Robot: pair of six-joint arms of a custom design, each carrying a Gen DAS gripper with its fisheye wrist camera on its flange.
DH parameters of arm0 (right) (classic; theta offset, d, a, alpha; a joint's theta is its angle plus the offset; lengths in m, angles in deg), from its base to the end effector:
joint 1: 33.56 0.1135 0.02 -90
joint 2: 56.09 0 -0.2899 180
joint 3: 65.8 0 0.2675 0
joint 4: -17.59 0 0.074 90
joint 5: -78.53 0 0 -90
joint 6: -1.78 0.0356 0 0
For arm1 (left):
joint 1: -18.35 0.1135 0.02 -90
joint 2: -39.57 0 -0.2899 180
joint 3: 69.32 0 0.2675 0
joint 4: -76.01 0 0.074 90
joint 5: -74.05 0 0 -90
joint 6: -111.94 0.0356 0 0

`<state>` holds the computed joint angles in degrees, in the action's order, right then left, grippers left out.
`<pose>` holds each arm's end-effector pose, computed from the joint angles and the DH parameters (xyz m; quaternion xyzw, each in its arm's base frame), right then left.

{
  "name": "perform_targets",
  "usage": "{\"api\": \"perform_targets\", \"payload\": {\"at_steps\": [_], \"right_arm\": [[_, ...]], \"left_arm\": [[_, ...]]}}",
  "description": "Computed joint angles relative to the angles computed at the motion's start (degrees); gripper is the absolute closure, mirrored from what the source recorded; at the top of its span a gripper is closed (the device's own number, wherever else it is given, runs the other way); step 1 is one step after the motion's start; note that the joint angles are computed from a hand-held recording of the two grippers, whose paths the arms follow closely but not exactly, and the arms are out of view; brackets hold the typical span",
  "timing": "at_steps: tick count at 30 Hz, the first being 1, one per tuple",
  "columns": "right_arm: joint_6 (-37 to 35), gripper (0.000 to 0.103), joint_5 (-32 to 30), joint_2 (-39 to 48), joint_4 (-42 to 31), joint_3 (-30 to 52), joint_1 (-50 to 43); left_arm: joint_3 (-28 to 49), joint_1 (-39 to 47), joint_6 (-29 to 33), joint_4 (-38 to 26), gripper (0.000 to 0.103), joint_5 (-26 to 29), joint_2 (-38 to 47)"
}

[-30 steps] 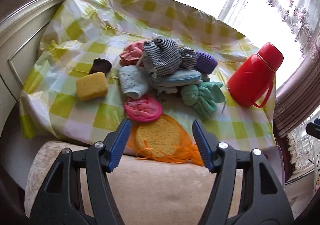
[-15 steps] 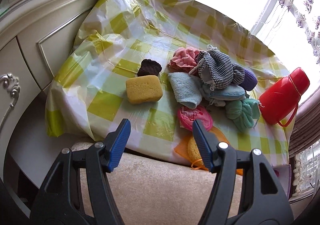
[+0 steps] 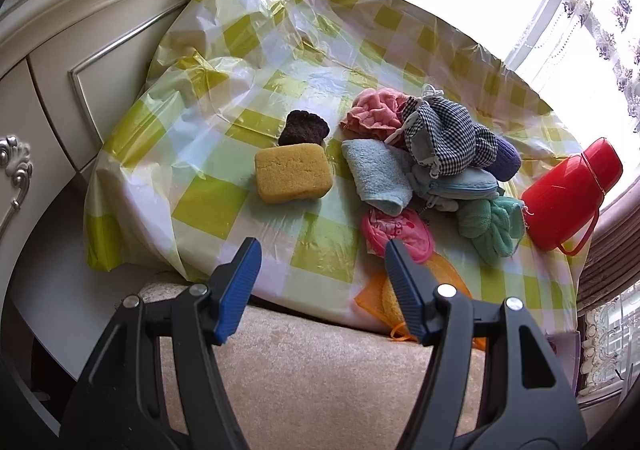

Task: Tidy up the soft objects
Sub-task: 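Bring both open tools back over the pile of soft items, then grasp yellow sponge with left tool while right tool grasps green towel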

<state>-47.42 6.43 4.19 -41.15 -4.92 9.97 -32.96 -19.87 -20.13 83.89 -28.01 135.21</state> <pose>0.1531 0.1303 0.2764 0.0201 0.9506 0.0711 0.3014 0.2034 -0.1507 0.0870 -0.0662 0.9369 -0.1361 0.3152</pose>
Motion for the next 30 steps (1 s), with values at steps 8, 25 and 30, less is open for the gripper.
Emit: {"api": "perform_targets", "payload": {"at_steps": [8,25,30], "right_arm": [[-1.18,0.019,-1.29,2.06,2.46,0.21,0.36],[-12.84,0.019,-10.72,26.42,39.87,-17.14,-14.04],[-13.26,0.019,-15.79,40.93,53.73,-18.31,-21.02]], "left_arm": [[-0.20,0.86,0.15,0.72,0.036,0.27,0.44],[10.26,7.27,4.95,-3.33,0.028,4.20,11.79],[17.37,8.87,7.22,-7.45,0.017,4.12,17.73]]}}
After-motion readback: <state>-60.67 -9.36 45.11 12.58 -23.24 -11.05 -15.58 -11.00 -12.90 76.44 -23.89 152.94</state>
